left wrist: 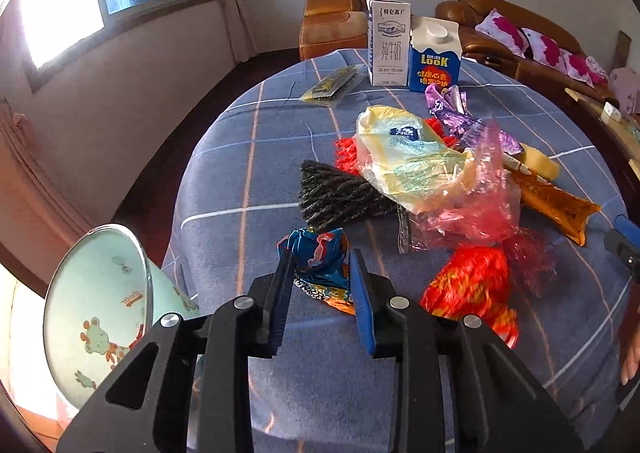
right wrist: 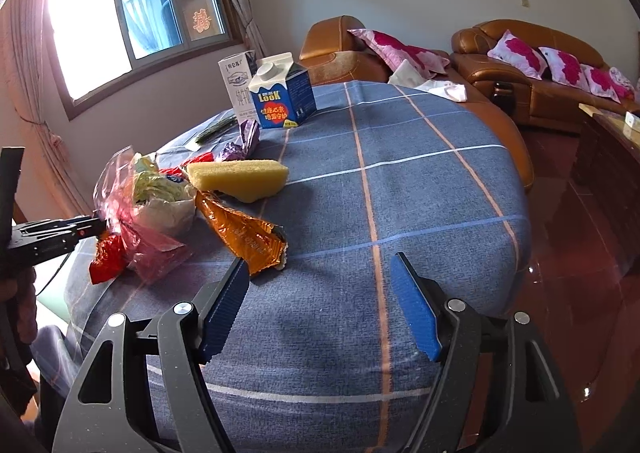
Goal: Collect trash
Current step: 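Grasp the blue candy wrapper with the left gripper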
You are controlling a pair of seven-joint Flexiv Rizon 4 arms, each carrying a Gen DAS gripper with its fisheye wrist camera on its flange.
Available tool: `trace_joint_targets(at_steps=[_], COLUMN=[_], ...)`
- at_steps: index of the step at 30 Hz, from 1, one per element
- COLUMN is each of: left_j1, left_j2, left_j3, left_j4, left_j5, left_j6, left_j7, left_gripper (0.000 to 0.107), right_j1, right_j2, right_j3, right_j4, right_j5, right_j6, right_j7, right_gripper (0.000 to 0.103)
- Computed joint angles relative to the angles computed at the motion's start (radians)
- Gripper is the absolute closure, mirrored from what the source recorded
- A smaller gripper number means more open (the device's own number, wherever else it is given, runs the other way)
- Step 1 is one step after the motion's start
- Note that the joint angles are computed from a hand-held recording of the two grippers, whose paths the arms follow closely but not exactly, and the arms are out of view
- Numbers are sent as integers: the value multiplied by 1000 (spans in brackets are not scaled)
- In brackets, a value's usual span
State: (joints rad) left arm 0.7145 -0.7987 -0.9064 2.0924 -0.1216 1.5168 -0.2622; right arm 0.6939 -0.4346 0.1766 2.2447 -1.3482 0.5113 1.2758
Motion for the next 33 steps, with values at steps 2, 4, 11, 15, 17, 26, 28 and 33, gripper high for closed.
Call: trace_joint_targets(at_steps=[2, 4, 11, 15, 17, 26, 28, 33], left_j1=[26, 57, 93, 93, 97, 288, 328, 217], left_j2=[1, -4, -3, -2, 0, -8, -18, -60], left_j3=[-5, -19, -7, -5, -13, -151, -186, -133], left_j4=[12, 24, 36, 31, 37, 152, 192, 218], left_j5=[0, 0, 17, 3, -3, 112, 149, 236], left_j6=[2, 11, 3, -13, 1, 31, 17, 167], left_j7=[0, -4, -34, -35, -41, -53, -37, -60], left_gripper=[78, 79, 80, 81, 73, 45, 40, 37], right_j1=[1, 0, 2, 7, 9, 11, 10, 13], right_j2=[-2, -5, -27, -35, -36, -24, -23, -19], right_j3=[-1, -3, -11, -14, -16, -14, -13, -9], right_j4=[-3, -8, -37, -47, -49, -34, -33, -36], right_j5=[-3, -7, -15, -15, -14, -19, -20, -13], right_j6=[-2, 3, 15, 16, 17, 5, 3, -9], right_j7=[-4, -9, -51, -63, -66, -37, -31, -43], right_gripper=[31, 31, 30, 30, 30, 29, 29, 29])
